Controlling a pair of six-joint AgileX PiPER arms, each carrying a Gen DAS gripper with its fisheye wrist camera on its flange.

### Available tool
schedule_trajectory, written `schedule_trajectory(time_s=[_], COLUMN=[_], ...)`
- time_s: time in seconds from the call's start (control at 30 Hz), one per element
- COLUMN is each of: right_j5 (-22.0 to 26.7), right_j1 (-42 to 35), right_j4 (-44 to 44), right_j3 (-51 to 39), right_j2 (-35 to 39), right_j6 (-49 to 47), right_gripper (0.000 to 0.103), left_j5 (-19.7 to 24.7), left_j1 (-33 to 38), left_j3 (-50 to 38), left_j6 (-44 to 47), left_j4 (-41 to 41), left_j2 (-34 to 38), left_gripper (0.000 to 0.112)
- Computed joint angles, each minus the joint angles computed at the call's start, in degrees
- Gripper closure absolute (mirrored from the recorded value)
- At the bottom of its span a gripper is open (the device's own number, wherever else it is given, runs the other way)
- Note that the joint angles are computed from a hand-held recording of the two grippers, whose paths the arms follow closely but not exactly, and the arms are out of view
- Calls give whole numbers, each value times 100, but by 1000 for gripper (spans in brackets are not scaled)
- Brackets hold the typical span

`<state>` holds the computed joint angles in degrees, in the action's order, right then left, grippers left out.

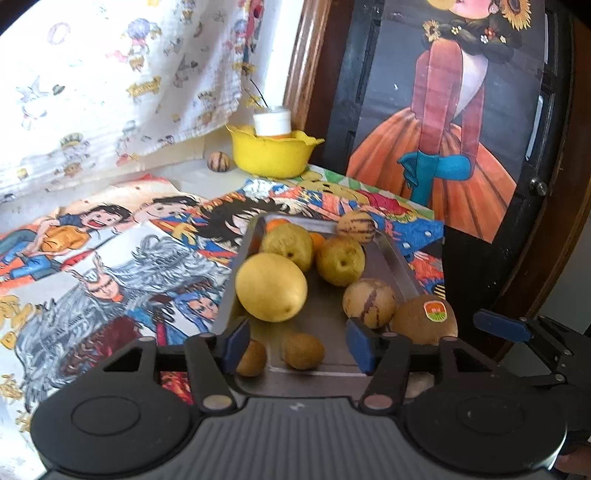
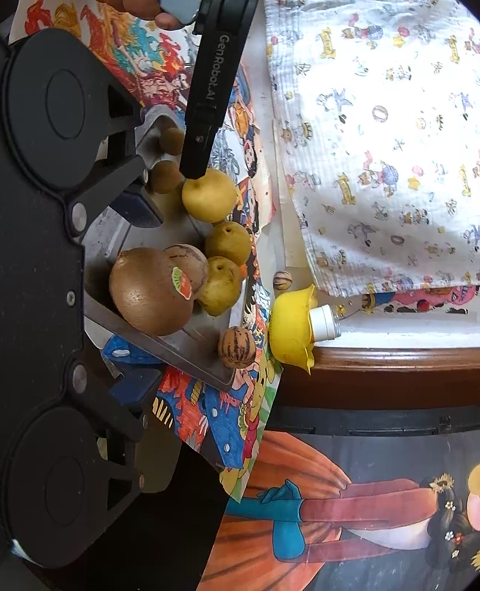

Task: Organize fruits

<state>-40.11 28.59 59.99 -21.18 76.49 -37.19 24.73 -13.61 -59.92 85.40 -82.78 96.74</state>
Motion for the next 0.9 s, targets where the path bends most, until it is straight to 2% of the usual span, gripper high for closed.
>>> schedule_trajectory(time_s=[0.33, 0.43, 0.57, 0.9], right_j5=[-497, -754, -1030, -1475], right_j1=[679, 974, 1291, 1819], right_j4=[1063, 1456, 1904, 2899], right_j3=[-147, -224, -331, -753], right_j2=[-150, -157, -164, -338], right_j6=[-479, -717, -978, -1578], right_gripper=[2, 1, 1, 1], left_j5=[-98, -84, -35, 214], left_j1=[264, 359, 500, 887], left_j3=[251, 339, 382, 591], left_j6=[905, 1199, 1278, 1709], left_j4=[-863, -1159, -1269, -1489], left_j2=[-183, -244, -289, -437], left_gripper=[21, 13, 10, 10])
